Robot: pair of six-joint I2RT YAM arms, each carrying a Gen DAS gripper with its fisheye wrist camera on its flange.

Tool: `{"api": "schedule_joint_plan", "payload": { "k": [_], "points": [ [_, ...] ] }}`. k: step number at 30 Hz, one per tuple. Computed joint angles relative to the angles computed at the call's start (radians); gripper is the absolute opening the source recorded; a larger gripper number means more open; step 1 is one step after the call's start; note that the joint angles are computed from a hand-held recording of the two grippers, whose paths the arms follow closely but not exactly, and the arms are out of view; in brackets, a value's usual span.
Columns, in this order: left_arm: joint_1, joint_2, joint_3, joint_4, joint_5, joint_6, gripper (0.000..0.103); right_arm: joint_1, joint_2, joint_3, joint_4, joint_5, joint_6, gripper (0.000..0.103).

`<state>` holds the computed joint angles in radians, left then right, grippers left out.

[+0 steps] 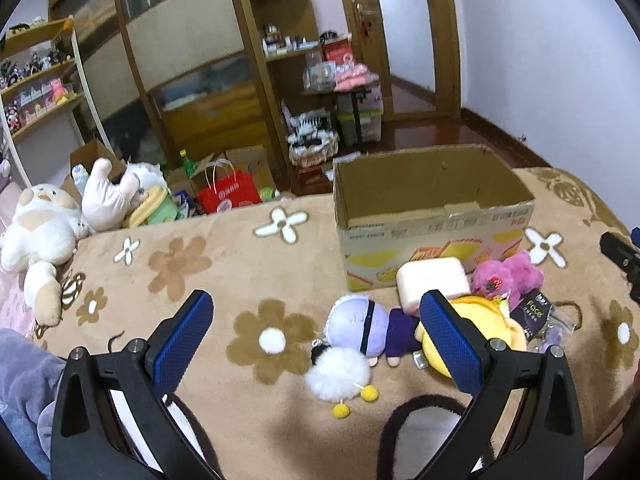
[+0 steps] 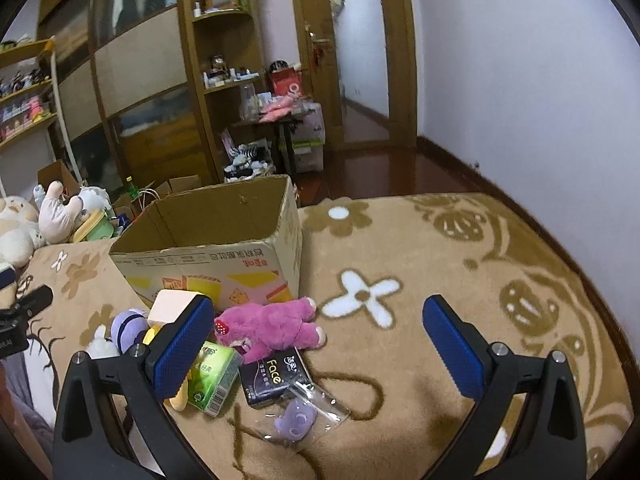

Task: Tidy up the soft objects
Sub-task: 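Move left tool to white fluffy chick while right tool approaches clear plastic bag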

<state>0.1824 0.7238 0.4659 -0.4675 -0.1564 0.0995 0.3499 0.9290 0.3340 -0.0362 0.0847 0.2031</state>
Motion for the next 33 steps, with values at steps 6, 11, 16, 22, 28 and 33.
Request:
{"api": "schedule_joint_plan", "payload": {
  "k": [6,11,16,22,28,33],
  "points": [
    [-0.022,0.175,0.032,0.037,-0.019,-0.03,0.102,-0.032,0.078,0.023,0.015,-0.035,0.009,0.103],
    [-0.045,0.312,0.049,0.058,-0.024,-0.035,0.102,-0.053,0.188,0.064,-0.002,-0.087,0.014,0.103],
    [-0.032,0.449,0.086,0.05,-0.007,-0.046,0.102,-0.057,0.293,0.1,-0.028,-0.117,0.018,0.103],
    [-0.043,0.529,0.104,0.054,-0.029,-0.049,0.102,-0.066,0.376,0.113,-0.014,-0.162,0.013,0.103],
    [-0.017,0.635,0.145,0.052,-0.011,-0.043,0.102,-0.068,0.46,0.147,-0.044,-0.183,0.013,0.103],
    [-0.018,0.703,0.169,0.048,-0.026,-0.033,0.102,-0.071,0.55,0.186,-0.074,-0.203,0.012,0.103]
  ]
}}
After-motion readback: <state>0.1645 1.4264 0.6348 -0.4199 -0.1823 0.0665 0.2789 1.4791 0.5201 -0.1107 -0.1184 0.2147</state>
